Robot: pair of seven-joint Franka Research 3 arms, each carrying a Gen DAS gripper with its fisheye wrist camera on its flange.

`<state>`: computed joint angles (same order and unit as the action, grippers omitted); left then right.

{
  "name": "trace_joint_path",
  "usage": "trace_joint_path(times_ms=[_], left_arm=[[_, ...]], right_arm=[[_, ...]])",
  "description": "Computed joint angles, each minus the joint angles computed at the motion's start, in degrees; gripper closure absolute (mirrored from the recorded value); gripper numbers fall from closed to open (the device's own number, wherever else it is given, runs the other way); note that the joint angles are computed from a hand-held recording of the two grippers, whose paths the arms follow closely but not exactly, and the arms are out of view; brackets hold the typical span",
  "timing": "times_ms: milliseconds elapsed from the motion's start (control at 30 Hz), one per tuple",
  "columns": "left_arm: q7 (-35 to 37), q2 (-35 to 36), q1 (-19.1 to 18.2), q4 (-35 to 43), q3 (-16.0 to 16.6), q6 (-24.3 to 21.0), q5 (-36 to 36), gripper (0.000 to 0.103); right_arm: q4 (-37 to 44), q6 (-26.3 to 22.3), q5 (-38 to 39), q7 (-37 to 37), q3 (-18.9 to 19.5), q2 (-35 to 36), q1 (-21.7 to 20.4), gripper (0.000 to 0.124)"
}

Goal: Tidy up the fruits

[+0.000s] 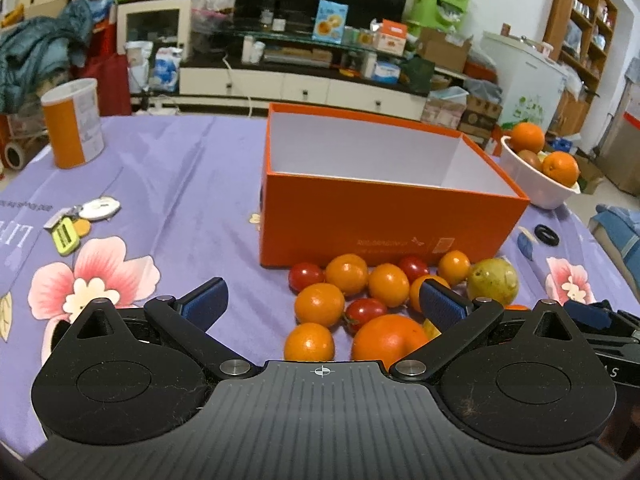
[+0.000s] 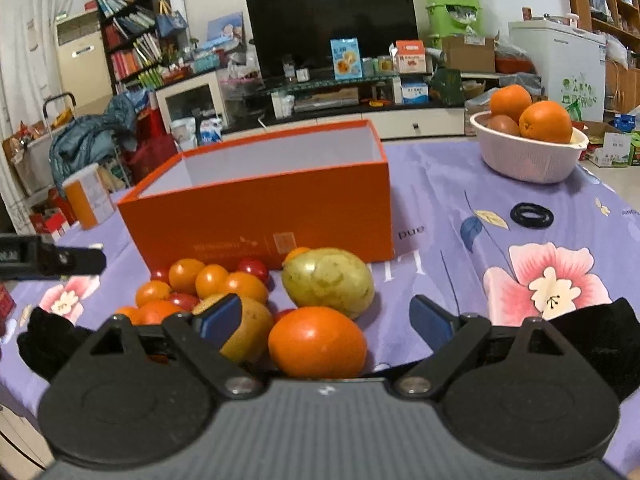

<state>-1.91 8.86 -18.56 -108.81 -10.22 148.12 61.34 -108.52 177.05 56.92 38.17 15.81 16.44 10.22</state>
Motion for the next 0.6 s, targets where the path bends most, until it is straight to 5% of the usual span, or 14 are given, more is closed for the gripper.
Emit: trace_joint_path(times_ms=[100,333,600], left_arm=[[-1.5,-0.3,-0.5,-0.1,0.1,-1.5,2.6,0.025],[0.1,0.2,0.1,-0.9,0.0,4.3,5.6,0.025],[7.2,3.8,-2.7,2.5,-0.3,0.7,4.2,0.029]], right_arm=[[0.1,-1.4,-2.2,3.9,-1.7,0.1,1.0,0.033],[0.6,-1.3,1.4,-0.3,0.2,0.2,-0.6,0.033],[-0.1,0.0,-2.3,1.4,-1.1,0.3,1.1,0.035]])
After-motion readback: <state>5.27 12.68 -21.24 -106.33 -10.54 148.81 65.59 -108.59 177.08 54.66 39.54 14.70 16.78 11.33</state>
